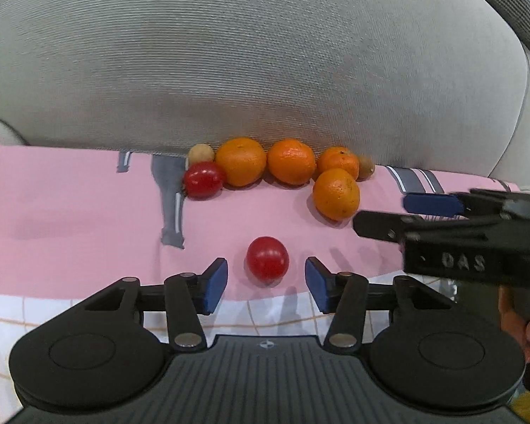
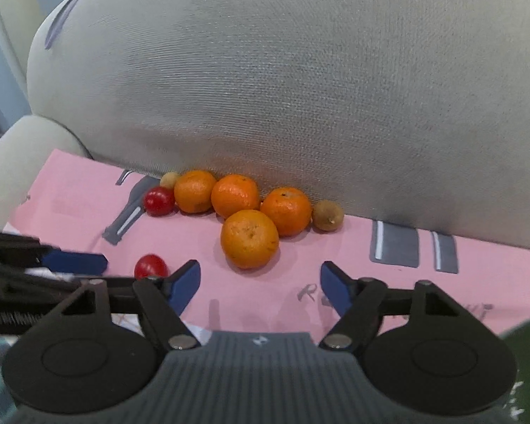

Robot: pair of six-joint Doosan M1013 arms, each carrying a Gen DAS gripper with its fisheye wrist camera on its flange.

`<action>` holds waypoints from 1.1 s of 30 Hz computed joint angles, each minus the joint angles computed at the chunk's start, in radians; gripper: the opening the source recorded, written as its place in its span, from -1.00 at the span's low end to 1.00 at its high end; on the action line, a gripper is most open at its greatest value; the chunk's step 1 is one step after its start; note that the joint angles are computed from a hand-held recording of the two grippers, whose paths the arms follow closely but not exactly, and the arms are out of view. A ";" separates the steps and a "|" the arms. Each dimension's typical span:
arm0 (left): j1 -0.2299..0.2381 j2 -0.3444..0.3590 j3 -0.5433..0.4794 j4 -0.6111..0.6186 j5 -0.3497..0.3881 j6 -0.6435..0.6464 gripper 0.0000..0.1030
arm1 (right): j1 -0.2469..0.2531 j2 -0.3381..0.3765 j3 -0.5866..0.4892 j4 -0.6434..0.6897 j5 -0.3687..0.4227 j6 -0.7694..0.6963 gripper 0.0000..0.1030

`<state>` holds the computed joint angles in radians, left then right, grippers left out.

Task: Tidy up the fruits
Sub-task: 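Move the left tool to the cherry tomato while the right tool approaches a mandarin, then close the left tool on the cherry tomato while the right tool grasps the mandarin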

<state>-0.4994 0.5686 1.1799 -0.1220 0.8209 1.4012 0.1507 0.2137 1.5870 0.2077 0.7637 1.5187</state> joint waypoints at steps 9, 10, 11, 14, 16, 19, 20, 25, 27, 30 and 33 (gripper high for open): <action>-0.003 0.030 -0.028 0.009 0.026 -0.005 -0.21 | 0.004 0.057 -0.038 0.005 0.002 0.037 0.24; -0.002 0.032 -0.029 0.004 0.029 -0.004 -0.22 | 0.005 0.062 -0.040 0.004 0.003 0.040 0.23; -0.001 0.034 -0.031 -0.001 0.031 -0.004 -0.23 | 0.006 0.068 -0.042 0.003 0.003 0.042 0.20; -0.002 0.038 -0.036 -0.002 0.032 -0.001 -0.27 | 0.007 0.082 -0.048 0.008 0.006 0.047 0.09; -0.003 0.042 -0.042 -0.001 0.037 -0.002 -0.32 | 0.005 0.088 -0.052 0.018 0.014 0.046 -0.02; -0.004 0.046 -0.049 0.002 0.044 -0.011 -0.36 | 0.005 0.091 -0.052 0.025 0.008 0.044 -0.07; -0.003 0.045 -0.049 0.000 0.043 -0.015 -0.37 | 0.004 0.091 -0.052 0.030 0.007 0.038 -0.14; -0.002 0.041 -0.048 0.002 0.049 -0.029 -0.39 | 0.007 0.090 -0.057 0.019 0.020 0.036 -0.15; -0.002 0.032 -0.040 0.005 0.043 -0.035 -0.39 | 0.007 0.085 -0.057 0.021 0.023 0.033 -0.15; -0.001 0.018 -0.032 0.007 0.040 -0.043 -0.39 | 0.010 0.072 -0.052 0.018 0.019 0.021 -0.16; -0.006 -0.003 -0.015 0.015 0.030 -0.059 -0.39 | 0.010 0.051 -0.043 0.018 0.020 0.005 -0.16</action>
<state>-0.5052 0.5655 1.1652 -0.1069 0.8506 1.3419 0.1609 0.2645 1.5436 0.2259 0.7842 1.5238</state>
